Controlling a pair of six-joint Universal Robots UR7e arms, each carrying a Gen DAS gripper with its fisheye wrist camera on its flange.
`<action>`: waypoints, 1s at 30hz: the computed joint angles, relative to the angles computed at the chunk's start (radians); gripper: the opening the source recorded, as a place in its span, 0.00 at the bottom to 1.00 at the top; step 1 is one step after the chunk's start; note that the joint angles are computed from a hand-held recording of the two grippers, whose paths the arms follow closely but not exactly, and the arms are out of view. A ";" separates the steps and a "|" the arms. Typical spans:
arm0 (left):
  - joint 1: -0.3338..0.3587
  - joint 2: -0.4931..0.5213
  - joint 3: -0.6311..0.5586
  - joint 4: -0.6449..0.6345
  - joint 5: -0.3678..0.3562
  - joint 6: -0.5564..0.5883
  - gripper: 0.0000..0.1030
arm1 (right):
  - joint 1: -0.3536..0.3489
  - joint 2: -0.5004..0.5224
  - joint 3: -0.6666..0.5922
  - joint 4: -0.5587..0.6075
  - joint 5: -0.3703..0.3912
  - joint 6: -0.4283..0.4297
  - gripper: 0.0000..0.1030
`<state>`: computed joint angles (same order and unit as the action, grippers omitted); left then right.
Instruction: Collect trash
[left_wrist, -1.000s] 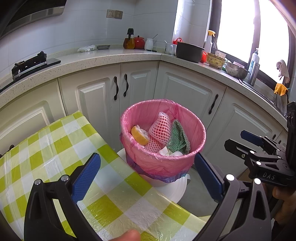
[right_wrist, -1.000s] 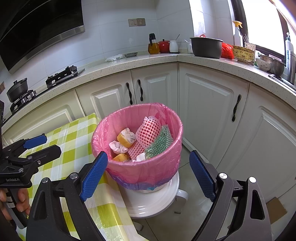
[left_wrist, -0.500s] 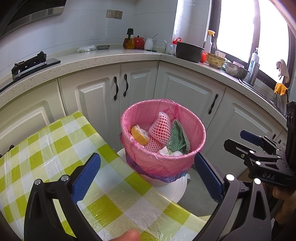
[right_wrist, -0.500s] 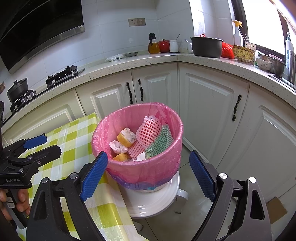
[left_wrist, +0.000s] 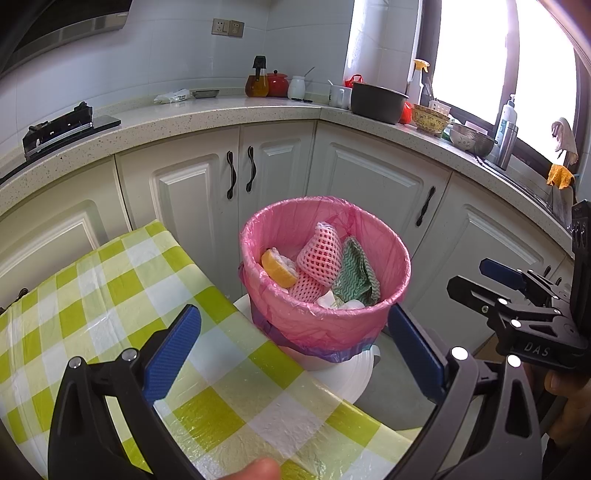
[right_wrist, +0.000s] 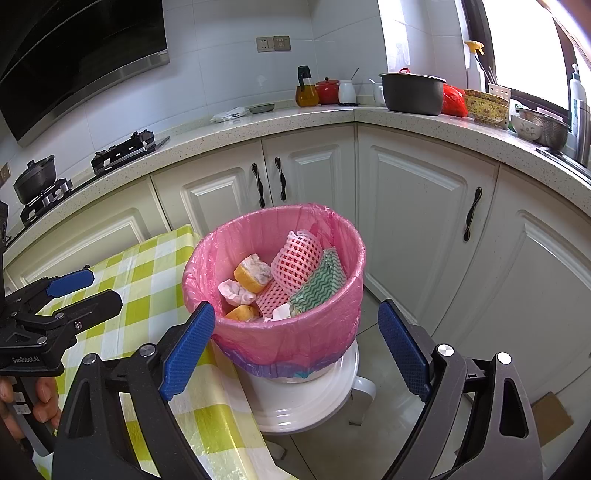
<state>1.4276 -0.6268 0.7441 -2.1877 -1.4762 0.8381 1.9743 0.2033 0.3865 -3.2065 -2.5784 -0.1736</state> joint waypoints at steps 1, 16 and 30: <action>0.000 0.000 0.000 0.000 -0.001 0.001 0.95 | 0.000 0.000 0.000 -0.001 0.000 0.000 0.82; 0.003 -0.003 0.006 -0.002 -0.007 0.008 0.95 | 0.000 0.002 -0.003 0.001 -0.001 0.000 0.82; 0.005 0.002 -0.006 0.000 -0.010 0.017 0.95 | -0.001 0.004 -0.003 0.005 0.003 0.002 0.82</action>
